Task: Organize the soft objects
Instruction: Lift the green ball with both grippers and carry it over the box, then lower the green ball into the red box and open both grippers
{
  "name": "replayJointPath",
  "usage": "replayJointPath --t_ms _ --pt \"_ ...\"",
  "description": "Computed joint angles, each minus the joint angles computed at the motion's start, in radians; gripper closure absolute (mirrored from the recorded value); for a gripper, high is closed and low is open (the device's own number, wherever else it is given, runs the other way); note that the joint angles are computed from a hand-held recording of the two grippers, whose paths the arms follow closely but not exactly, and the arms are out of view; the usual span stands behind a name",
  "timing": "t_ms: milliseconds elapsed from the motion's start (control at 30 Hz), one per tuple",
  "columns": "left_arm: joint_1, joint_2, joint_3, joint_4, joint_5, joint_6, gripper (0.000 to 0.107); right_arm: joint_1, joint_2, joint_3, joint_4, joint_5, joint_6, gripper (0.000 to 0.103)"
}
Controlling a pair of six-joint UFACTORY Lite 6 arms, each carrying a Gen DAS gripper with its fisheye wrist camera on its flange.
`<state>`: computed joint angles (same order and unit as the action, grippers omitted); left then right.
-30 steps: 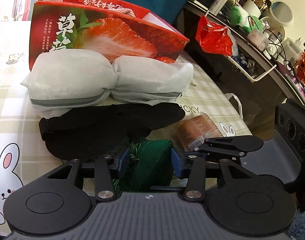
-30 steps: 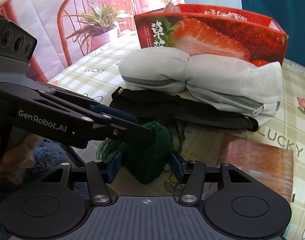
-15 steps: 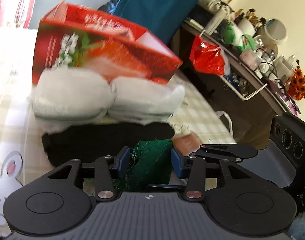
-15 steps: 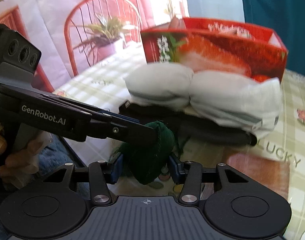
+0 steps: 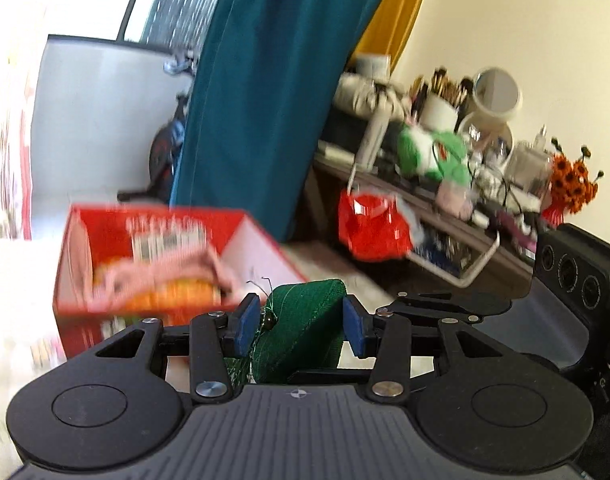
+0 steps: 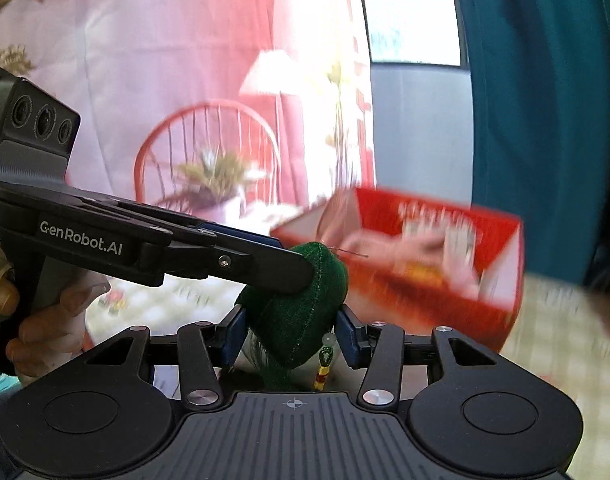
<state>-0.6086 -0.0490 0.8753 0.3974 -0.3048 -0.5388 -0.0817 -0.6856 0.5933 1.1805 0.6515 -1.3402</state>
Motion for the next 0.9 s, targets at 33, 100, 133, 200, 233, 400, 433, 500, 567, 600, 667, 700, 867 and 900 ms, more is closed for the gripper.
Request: replayJointPath --t_ms 33,100,133,200,233,400,433,500,567,600,667,700,867,900 --pt "0.007 0.005 0.029 0.026 0.008 -0.017 0.060 0.010 0.026 0.031 0.019 -0.022 -0.026 0.059" --pt "0.028 0.039 0.103 0.126 0.016 -0.104 0.060 0.036 0.085 0.100 0.049 -0.078 -0.087 0.059" --pt "0.041 0.054 0.139 0.183 0.018 -0.157 0.060 0.044 0.108 0.127 0.059 -0.098 -0.108 0.059" --pt "0.061 0.088 0.208 0.248 0.013 -0.222 0.060 0.049 0.174 0.197 0.097 -0.120 -0.156 0.059" --pt "0.070 0.103 0.242 0.272 0.014 -0.247 0.060 0.045 0.208 0.233 0.121 -0.124 -0.181 0.059" --pt "0.098 0.196 0.417 0.351 0.034 -0.309 0.060 0.027 0.391 0.421 0.230 -0.112 -0.313 0.059" --pt "0.102 0.218 0.453 0.370 0.040 -0.319 0.060 0.021 0.435 0.463 0.263 -0.106 -0.350 0.059" --pt "0.112 0.264 0.524 0.413 0.051 -0.344 0.060 0.014 0.502 0.528 0.301 -0.095 -0.388 0.059" --pt "0.123 0.310 0.583 0.469 0.063 -0.392 0.060 0.008 0.568 0.585 0.326 -0.083 -0.409 0.059" --pt "0.129 0.335 0.613 0.504 0.067 -0.428 0.060 0.009 0.608 0.620 0.328 -0.082 -0.412 0.059" --pt "0.140 0.391 0.667 0.599 0.076 -0.525 0.060 0.011 0.666 0.661 0.343 -0.075 -0.438 0.059" --pt "0.136 0.420 0.693 0.592 0.105 -0.510 0.060 0.010 0.694 0.678 0.360 -0.060 -0.458 0.059" --pt "0.194 0.564 0.798 0.798 0.072 -0.773 0.060 0.043 0.835 0.755 0.355 -0.101 -0.453 0.059" --pt "0.204 0.600 0.832 0.865 0.066 -0.852 0.062 0.048 0.858 0.757 0.359 -0.107 -0.454 0.059"
